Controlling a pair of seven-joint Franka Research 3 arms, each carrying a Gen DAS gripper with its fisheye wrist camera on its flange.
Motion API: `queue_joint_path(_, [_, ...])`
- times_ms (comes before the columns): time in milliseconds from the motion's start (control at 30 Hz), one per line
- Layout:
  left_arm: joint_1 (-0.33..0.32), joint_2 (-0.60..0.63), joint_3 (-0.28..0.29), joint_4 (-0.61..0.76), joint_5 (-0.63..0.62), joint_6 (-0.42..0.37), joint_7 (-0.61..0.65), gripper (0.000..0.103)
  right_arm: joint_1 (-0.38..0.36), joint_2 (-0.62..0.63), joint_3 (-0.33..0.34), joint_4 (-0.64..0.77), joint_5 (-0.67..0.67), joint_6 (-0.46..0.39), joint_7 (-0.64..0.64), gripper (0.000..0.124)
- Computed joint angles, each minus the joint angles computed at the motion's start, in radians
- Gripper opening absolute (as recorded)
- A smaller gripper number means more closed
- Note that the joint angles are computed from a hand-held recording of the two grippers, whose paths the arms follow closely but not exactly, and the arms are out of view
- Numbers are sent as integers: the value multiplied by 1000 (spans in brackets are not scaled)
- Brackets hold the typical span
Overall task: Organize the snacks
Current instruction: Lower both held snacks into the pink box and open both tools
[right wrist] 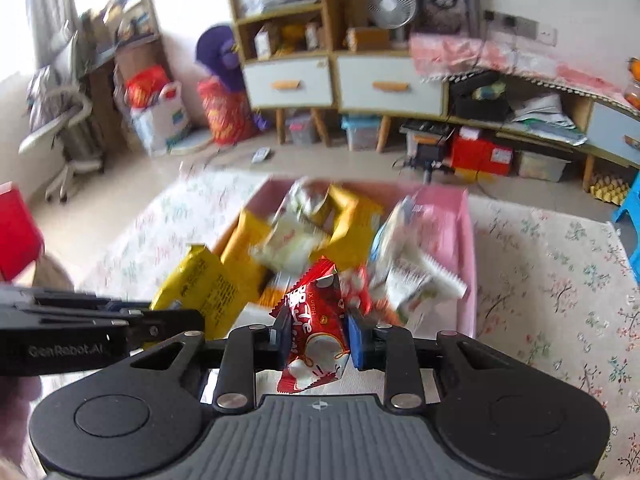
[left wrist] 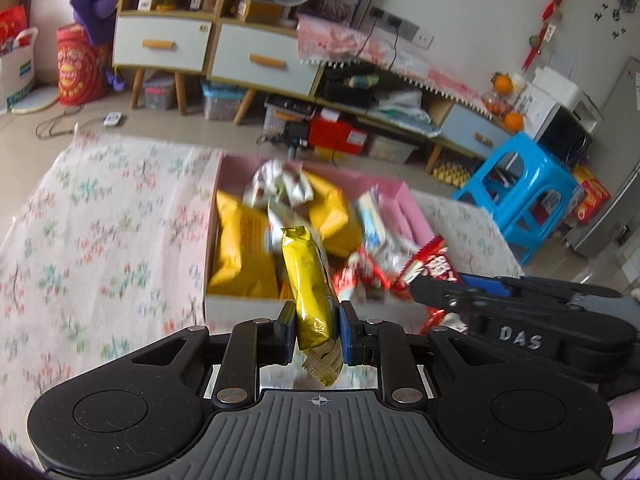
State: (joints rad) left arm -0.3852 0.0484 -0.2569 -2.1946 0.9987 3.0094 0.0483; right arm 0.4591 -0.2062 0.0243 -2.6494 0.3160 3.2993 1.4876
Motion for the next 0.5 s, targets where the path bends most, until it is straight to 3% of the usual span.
queue_joint_path(200, [-15,75,27,112,90,-35,-48,19,-115,57,94,58,59,55,49,15])
queue_joint_path(267, [-27,105,39,151,112,-47,-50,19,-79,85,46,83,41,65,88,15])
queue_joint_path(400, [-59,159,72,219,183,-67,-97,19,-71,131,24,117,9,83,151,16])
queue_joint_path(500, [-71,195,86,254,195,-79,-120,19,-110,162,78,150,71,80,115,16])
